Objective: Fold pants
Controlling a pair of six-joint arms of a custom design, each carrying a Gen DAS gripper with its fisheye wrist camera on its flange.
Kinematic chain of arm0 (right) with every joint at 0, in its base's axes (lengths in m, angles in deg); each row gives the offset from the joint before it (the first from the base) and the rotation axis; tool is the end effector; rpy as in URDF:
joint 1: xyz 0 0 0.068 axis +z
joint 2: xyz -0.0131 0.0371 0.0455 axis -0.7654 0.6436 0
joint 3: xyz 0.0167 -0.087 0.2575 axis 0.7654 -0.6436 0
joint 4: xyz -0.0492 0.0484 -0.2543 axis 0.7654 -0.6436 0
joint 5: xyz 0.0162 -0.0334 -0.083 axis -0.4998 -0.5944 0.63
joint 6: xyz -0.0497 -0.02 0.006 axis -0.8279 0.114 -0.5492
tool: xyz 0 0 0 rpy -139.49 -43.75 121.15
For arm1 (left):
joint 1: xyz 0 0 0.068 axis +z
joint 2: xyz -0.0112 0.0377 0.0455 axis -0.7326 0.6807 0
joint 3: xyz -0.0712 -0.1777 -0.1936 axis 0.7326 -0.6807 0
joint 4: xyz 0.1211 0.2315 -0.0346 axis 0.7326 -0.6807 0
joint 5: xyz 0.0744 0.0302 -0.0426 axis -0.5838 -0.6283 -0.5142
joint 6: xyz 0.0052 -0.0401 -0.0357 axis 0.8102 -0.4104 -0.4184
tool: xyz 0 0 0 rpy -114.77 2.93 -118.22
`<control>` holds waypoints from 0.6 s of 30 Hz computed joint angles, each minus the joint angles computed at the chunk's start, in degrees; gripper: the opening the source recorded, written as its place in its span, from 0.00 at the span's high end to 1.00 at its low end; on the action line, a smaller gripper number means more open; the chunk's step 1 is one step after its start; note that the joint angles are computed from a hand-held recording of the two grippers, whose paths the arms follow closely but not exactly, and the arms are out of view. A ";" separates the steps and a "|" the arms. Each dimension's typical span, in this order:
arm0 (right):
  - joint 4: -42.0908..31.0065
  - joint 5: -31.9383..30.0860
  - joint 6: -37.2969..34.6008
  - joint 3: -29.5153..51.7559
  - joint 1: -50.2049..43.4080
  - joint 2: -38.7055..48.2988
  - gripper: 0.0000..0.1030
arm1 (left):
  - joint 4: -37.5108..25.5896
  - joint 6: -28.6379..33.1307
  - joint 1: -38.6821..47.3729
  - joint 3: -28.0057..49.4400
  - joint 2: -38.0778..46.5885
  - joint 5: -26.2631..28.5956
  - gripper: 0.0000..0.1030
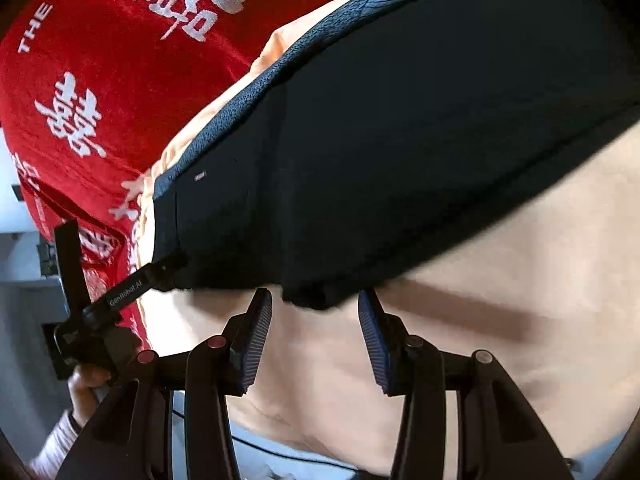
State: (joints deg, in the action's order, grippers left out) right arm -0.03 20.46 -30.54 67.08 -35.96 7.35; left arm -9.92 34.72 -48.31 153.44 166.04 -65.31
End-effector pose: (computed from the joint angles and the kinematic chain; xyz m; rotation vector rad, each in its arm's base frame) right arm 0.2462 0.0766 0.1530 0.6633 2.8534 0.8160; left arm 0.4011 -0.0057 0.1475 0.1134 2.9917 0.1222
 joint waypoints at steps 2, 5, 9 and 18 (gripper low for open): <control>1.33 -0.36 -0.44 0.40 -0.88 2.18 0.53 | 1.90 0.54 0.10 -0.22 1.00 -0.67 0.01; 4.26 -1.85 0.72 -0.13 -1.70 3.41 0.53 | 4.68 2.43 -0.41 -1.54 1.67 -2.29 0.01; 4.74 -4.64 3.13 -0.30 -4.38 3.72 0.85 | 4.98 2.55 -1.29 -2.54 1.29 -2.31 0.01; -4.58 2.78 0.22 1.03 0.13 -0.91 0.94 | 6.63 7.13 0.44 -3.89 1.29 -0.68 0.01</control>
State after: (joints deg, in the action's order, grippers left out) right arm -4.60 23.24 -30.32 68.10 -35.82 6.44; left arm -3.28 41.86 -47.87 149.55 167.34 -66.00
